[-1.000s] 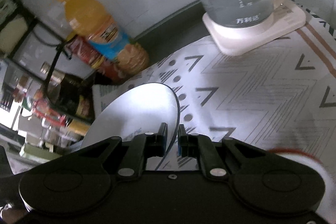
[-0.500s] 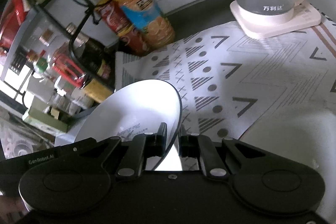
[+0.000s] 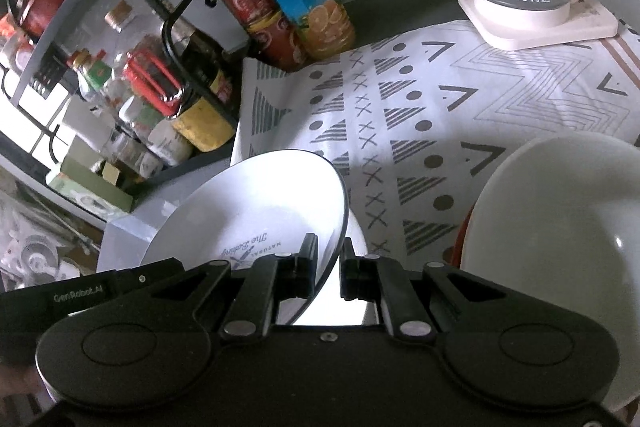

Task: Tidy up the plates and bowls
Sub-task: 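Lower the 'Bakery' plate onto the 'Sweet' plate with the right gripper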

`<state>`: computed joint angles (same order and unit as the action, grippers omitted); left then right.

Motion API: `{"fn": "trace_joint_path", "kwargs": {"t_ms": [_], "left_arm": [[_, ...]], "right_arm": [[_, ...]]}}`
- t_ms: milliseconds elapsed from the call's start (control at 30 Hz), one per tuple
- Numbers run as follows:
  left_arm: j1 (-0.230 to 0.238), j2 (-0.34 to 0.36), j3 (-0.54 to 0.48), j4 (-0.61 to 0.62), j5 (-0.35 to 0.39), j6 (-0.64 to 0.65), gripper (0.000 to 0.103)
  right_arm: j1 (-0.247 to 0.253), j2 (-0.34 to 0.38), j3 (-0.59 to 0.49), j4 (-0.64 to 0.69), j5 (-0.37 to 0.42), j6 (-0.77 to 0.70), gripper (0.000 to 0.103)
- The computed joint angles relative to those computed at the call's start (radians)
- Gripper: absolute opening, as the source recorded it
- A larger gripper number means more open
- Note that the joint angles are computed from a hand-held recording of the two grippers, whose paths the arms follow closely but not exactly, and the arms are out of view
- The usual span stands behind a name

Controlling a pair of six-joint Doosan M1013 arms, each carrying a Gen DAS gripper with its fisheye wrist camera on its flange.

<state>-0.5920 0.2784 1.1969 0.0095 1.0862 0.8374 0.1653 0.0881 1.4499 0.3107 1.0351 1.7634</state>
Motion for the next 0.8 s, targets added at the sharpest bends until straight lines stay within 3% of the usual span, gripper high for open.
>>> {"fn": "trace_joint_path", "kwargs": {"t_ms": [367,800], "left_arm": [[0.000,-0.023,0.063,-0.021,0.009,-0.004,0.014],[0.011,-0.006,0.063,-0.055,0.025,0.047,0.015]], "right_arm": [[0.045,-0.023,0.041,-0.085,-0.011,0.031,0.011],[0.079,-0.022,0.050,-0.182,-0.003,0.092,0.012]]}}
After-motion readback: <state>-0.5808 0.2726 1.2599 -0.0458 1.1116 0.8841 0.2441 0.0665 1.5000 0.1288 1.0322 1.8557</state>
